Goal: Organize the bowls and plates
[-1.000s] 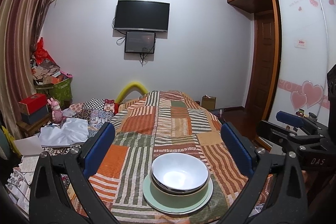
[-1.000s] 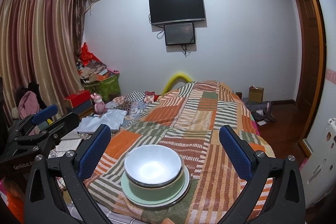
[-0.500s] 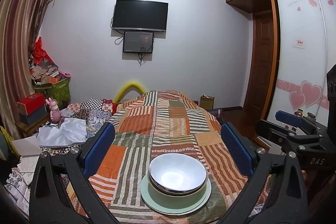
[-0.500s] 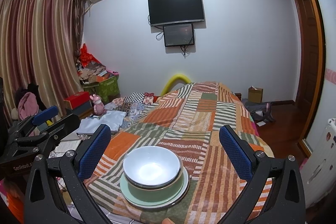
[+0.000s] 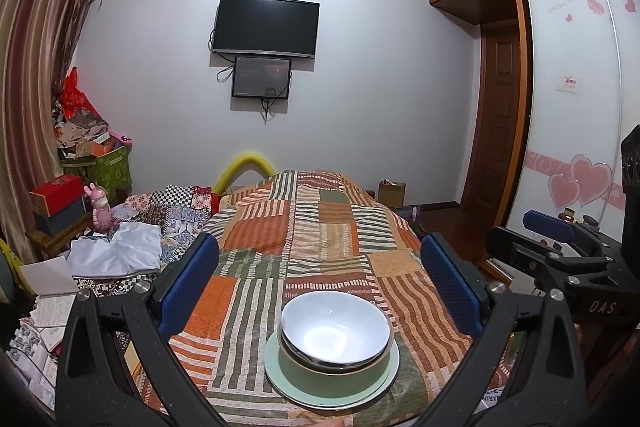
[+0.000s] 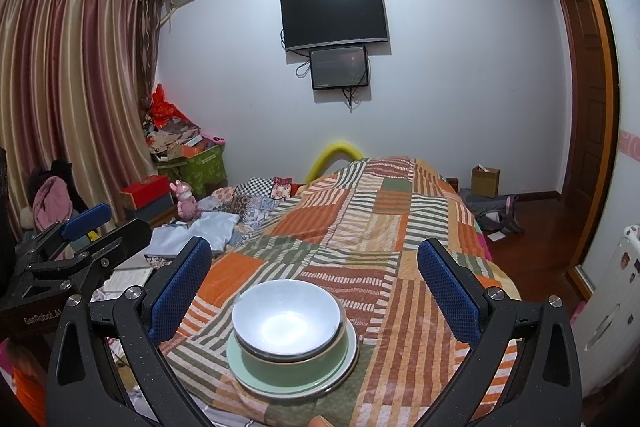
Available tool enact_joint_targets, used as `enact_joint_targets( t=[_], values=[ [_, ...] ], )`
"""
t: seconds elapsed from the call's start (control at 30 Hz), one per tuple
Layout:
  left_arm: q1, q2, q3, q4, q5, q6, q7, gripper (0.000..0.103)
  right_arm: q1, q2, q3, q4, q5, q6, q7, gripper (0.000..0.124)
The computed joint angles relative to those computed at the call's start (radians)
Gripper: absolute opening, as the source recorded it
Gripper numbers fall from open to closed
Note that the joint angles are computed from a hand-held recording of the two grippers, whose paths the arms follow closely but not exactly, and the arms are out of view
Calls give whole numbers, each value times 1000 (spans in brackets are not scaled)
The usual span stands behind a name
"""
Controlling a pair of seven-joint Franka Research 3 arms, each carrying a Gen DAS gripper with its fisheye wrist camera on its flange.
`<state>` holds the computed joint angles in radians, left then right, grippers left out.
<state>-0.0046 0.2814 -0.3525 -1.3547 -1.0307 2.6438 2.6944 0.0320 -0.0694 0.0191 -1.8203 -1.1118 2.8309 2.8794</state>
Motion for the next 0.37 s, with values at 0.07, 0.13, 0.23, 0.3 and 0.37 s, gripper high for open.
enact_joint_targets(
  t=[0.07, 0.13, 0.23, 0.3, 0.37],
  values=[
    [0, 1, 0, 1, 2, -4, 0, 102, 0, 2, -1, 3, 4, 1, -5, 103],
    [1, 1, -1, 2, 1, -8, 2, 102, 0, 3, -2, 4, 1, 1, 0, 103],
    [0, 9, 2, 13, 13, -21, -13, 102, 2, 3, -3, 3, 8, -1, -7, 103],
    [-1, 18, 5, 24, 29, -28, -33, 102, 2, 5, -3, 4, 13, -1, -11, 103],
    [-2, 30, 5, 37, 50, -31, -53, 102, 2, 8, -5, 8, 20, -2, -15, 103]
  ],
)
